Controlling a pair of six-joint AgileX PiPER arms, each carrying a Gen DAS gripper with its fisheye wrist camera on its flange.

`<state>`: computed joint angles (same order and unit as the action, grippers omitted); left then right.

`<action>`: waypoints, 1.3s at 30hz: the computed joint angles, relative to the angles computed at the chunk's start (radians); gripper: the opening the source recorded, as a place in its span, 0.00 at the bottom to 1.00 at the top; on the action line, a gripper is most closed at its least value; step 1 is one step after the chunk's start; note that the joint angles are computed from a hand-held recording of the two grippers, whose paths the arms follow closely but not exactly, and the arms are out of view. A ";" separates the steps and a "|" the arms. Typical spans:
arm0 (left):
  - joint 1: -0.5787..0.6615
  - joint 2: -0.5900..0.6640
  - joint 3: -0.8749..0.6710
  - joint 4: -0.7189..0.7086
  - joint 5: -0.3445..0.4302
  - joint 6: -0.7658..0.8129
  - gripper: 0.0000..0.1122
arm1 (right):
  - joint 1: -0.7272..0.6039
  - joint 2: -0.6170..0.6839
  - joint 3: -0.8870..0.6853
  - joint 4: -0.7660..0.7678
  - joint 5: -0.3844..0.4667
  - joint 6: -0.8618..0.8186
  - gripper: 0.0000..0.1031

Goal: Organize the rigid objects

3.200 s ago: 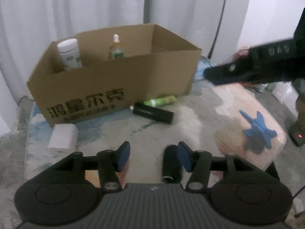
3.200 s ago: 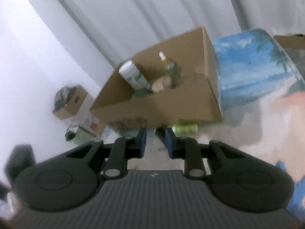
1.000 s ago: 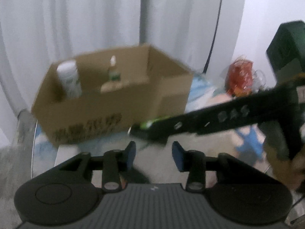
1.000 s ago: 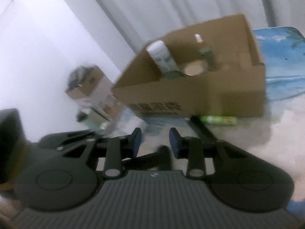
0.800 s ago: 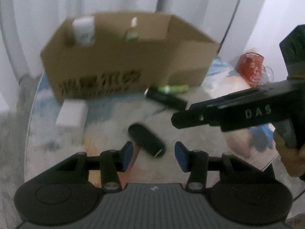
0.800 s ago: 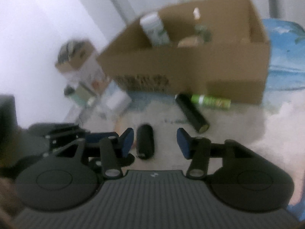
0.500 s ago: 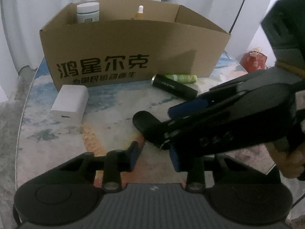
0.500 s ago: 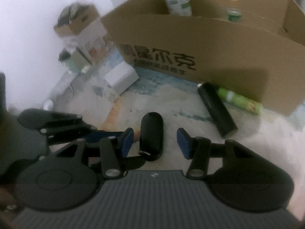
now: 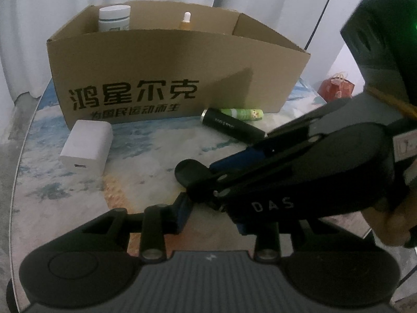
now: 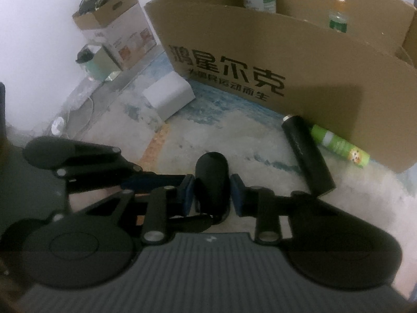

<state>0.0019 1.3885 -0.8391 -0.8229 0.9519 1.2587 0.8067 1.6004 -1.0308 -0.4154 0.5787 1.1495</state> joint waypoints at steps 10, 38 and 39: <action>0.040 -0.083 -0.036 -0.041 0.079 -0.006 0.34 | 0.064 -0.099 0.022 -0.145 0.054 0.177 0.27; -0.099 0.582 -1.084 0.237 0.193 -0.564 0.37 | -0.457 0.410 -0.802 0.519 0.171 -0.696 0.29; -0.097 0.569 -1.060 0.234 0.182 -0.552 0.38 | -0.461 0.415 -0.802 0.527 0.169 -0.697 0.30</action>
<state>-0.0956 1.9574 -1.8992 -0.5891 1.1336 0.7069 0.3462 2.0158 -1.8327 0.1113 0.7481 0.4524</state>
